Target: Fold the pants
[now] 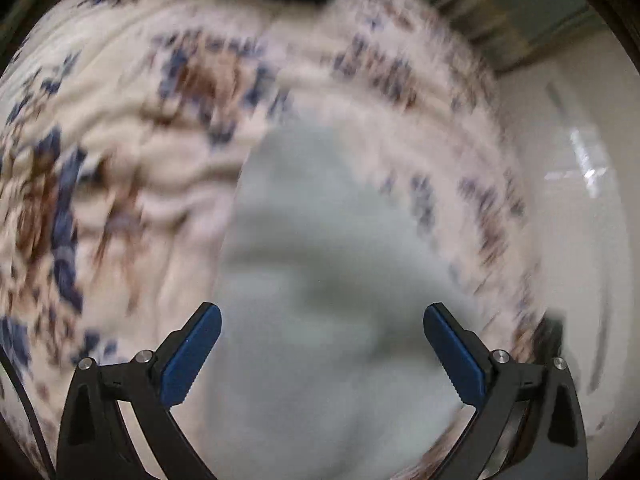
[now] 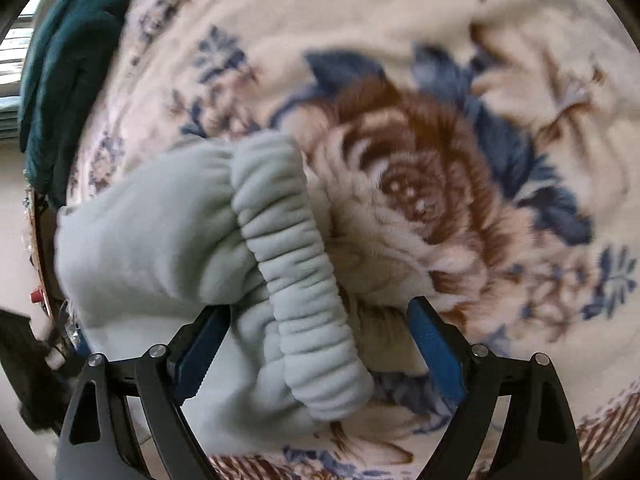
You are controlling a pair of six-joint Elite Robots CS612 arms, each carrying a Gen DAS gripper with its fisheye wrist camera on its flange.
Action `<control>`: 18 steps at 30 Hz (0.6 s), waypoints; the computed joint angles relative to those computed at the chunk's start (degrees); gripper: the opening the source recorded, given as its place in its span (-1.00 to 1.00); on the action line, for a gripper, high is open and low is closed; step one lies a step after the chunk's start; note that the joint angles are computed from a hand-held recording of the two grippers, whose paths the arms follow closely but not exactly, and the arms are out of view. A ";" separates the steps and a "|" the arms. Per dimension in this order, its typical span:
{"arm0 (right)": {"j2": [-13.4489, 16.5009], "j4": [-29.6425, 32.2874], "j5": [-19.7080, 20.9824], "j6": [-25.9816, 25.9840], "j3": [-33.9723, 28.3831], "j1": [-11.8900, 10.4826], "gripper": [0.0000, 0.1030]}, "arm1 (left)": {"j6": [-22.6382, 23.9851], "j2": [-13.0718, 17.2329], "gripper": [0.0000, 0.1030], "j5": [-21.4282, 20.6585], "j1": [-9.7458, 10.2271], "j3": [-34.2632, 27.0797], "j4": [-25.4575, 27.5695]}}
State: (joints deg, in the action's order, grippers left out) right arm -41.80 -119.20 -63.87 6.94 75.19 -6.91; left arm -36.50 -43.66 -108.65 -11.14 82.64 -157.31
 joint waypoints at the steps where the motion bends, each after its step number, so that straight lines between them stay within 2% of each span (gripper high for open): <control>1: -0.78 -1.99 1.01 0.62 1.00 -0.30 0.75 | -0.30 1.21 0.99 -0.34 0.43 -2.30 0.43; 2: -1.20 -3.67 1.52 1.47 1.68 -0.54 0.68 | 0.01 2.89 0.99 0.02 0.89 -5.50 2.36; 3: -1.58 -5.77 2.69 2.56 2.49 -0.99 0.33 | 0.84 4.22 0.99 0.81 1.12 -8.19 5.13; 4: -1.69 -7.74 5.07 3.75 3.16 -1.38 -0.20 | 1.79 5.81 0.99 0.72 1.56 -11.09 8.37; 6: -1.19 -9.97 7.05 6.83 3.22 -1.73 -0.24 | 4.24 9.03 0.99 0.48 2.19 -16.93 15.78; 8: -0.25 -11.22 9.43 8.04 3.03 -2.19 -0.24 | 8.07 11.13 0.99 3.39 2.13 -20.66 22.80; 10: 0.71 -10.67 8.64 8.30 2.36 -1.79 -0.24 | 11.18 12.00 1.00 5.24 2.13 -22.00 26.78; 11: 1.19 -10.09 7.64 8.08 1.94 -1.68 -0.24 | 11.29 12.20 1.00 4.66 2.30 -21.92 27.31; 12: 1.48 -9.11 6.08 7.32 1.57 -1.53 -0.19 | 10.69 11.96 1.00 3.16 2.63 -21.09 26.66; 14: 2.05 -5.04 2.01 5.69 -0.06 -1.10 0.15 | 8.64 10.81 1.00 0.71 3.09 -18.59 22.18; 16: 1.36 -5.08 4.20 5.42 0.65 -1.76 0.45 | 7.14 8.30 0.98 -0.34 3.30 -14.17 15.36; 17: 0.87 -5.25 6.38 5.45 1.35 -2.25 0.55 | 5.59 6.63 0.98 -1.58 3.59 -10.89 10.00; 18: 0.31 -6.16 8.78 5.93 2.49 -2.82 0.78 | 3.96 5.74 0.98 -2.93 3.89 -8.62 5.28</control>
State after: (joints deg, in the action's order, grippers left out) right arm -41.49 -125.36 -55.09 12.87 77.68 -9.72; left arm -32.53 -37.92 -111.58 -7.25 74.02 -152.02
